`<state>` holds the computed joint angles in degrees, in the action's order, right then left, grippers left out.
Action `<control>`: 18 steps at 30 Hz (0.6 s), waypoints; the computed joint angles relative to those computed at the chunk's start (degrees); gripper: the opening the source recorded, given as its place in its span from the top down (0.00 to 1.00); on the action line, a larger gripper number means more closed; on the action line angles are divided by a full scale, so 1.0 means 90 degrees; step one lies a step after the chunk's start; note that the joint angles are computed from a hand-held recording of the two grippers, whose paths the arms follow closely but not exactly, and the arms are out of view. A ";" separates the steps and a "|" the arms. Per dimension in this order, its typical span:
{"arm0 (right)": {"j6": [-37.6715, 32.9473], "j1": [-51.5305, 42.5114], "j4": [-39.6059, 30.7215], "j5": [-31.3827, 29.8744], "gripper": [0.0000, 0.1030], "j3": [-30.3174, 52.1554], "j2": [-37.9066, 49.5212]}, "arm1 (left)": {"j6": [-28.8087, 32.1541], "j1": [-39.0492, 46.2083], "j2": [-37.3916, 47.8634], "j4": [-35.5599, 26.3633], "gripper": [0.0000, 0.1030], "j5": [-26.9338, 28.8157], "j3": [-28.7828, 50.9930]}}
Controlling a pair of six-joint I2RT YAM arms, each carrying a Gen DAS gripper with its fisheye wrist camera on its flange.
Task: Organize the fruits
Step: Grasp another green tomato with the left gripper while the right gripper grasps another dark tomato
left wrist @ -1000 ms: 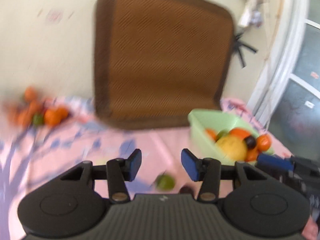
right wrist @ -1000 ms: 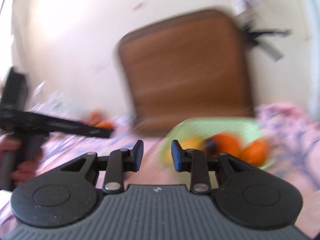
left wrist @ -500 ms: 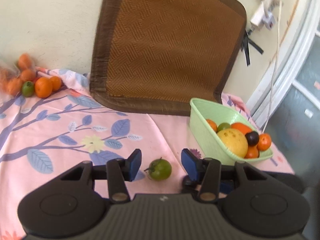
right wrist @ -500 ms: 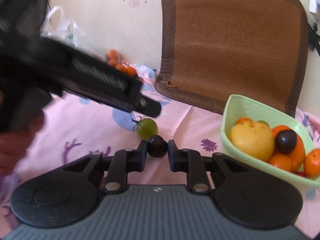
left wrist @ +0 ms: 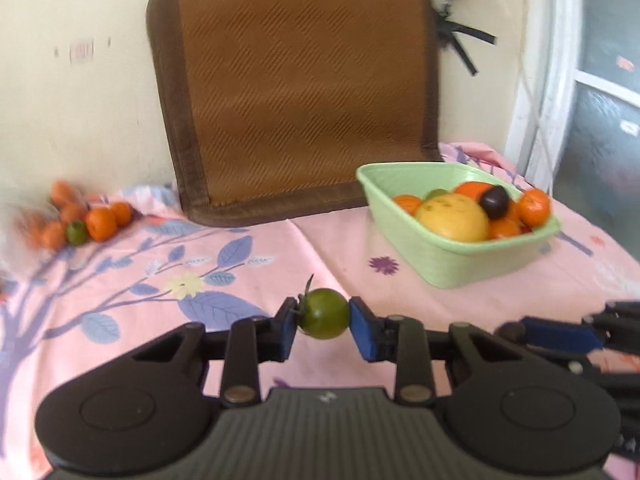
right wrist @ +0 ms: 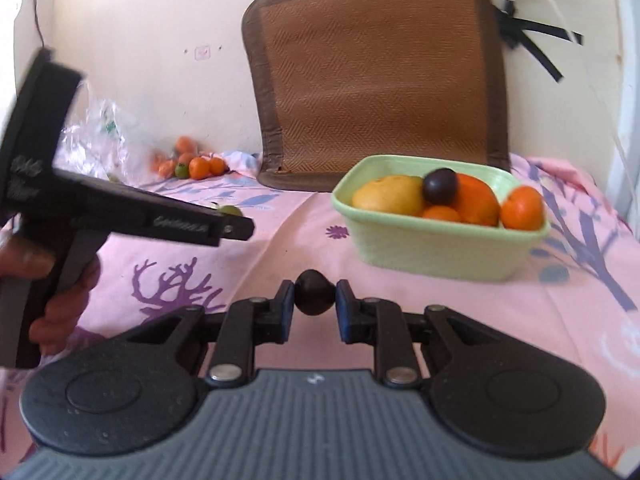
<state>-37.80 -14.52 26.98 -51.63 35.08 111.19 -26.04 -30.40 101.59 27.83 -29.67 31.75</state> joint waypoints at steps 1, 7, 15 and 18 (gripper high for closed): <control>-0.0066 -0.0083 -0.0069 -0.0053 0.76 -0.0034 -0.0034 | -0.0141 -0.0196 -0.0097 -0.0169 0.72 -0.0148 -0.0013; -0.0394 -0.0394 -0.0456 -0.0182 0.76 -0.0175 -0.0147 | -0.1190 -0.1052 -0.0215 -0.0933 0.72 -0.0789 0.0002; -0.0585 -0.0636 -0.0164 -0.0278 0.76 -0.0568 -0.0165 | -0.2333 -0.1495 -0.0126 -0.1618 0.72 -0.1229 0.0045; -0.0583 -0.0638 -0.0043 -0.0251 0.76 -0.0634 -0.0172 | -0.2459 -0.1569 -0.0181 -0.1739 0.72 -0.1346 0.0024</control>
<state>-43.05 -20.26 26.59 -53.89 29.37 109.64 -48.17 -44.52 99.96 12.17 -41.78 31.97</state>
